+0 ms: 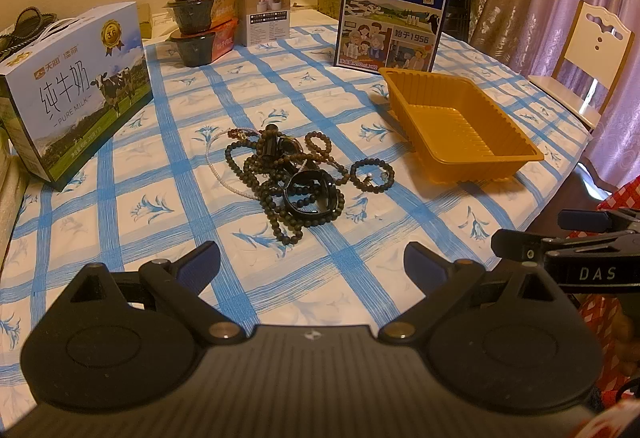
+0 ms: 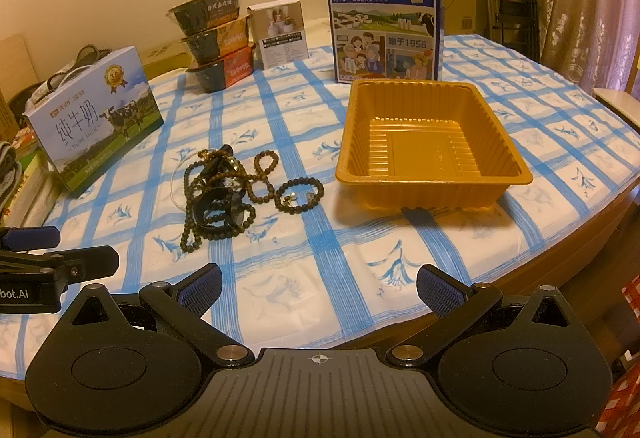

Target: Organize jewelry

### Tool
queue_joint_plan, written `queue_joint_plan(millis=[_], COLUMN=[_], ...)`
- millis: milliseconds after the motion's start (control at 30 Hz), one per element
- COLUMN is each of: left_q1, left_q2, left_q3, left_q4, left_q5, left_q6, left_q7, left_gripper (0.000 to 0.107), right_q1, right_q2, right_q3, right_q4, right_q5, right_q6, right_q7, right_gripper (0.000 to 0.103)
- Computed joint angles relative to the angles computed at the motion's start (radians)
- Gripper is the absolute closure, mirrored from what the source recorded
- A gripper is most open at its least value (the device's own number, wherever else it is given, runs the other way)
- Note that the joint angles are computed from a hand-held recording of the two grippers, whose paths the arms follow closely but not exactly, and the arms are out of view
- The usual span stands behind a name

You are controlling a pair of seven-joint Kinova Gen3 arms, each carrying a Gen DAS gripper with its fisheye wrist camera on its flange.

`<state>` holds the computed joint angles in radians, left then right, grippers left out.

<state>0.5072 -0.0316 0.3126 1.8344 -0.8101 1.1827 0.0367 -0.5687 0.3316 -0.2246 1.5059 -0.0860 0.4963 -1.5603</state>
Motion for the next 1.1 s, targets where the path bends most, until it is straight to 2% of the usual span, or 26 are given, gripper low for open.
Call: queue_joint_plan(millis=[267,633,767,833,1100], left_q1=[0.000,-0.012,-0.030,-0.047,-0.075], left_q2=[0.000,-0.005,0.009,0.013,0.070], left_q3=[0.000,-0.006,-0.020,-0.025,-0.089], left_q4=[0.001,0.016,0.030,0.027,0.075], left_q5=[-0.001,-0.023,-0.045,-0.046,-0.124], left_q6=[-0.001,-0.025,-0.062,-0.085,-0.244], left_q7=[0.001,0.002,-0.001,-0.023,-0.029], left_gripper=[0.010,0.010,0.010,0.010,0.014], right_q1=[0.003,-0.005,-0.011,-0.037,-0.056], right_q2=[0.001,0.017,0.031,0.037,0.097], right_q3=[0.000,0.015,0.045,0.095,0.218], right_q4=[-0.008,-0.013,0.007,0.031,0.090], right_q5=[-0.003,-0.002,0.023,0.058,0.099], right_q6=[0.008,-0.029,-0.108,-0.174,-0.386], right_q7=[0.003,-0.027,-0.075,-0.133,-0.290], right_gripper=[0.000,0.000,0.000,0.000,0.000])
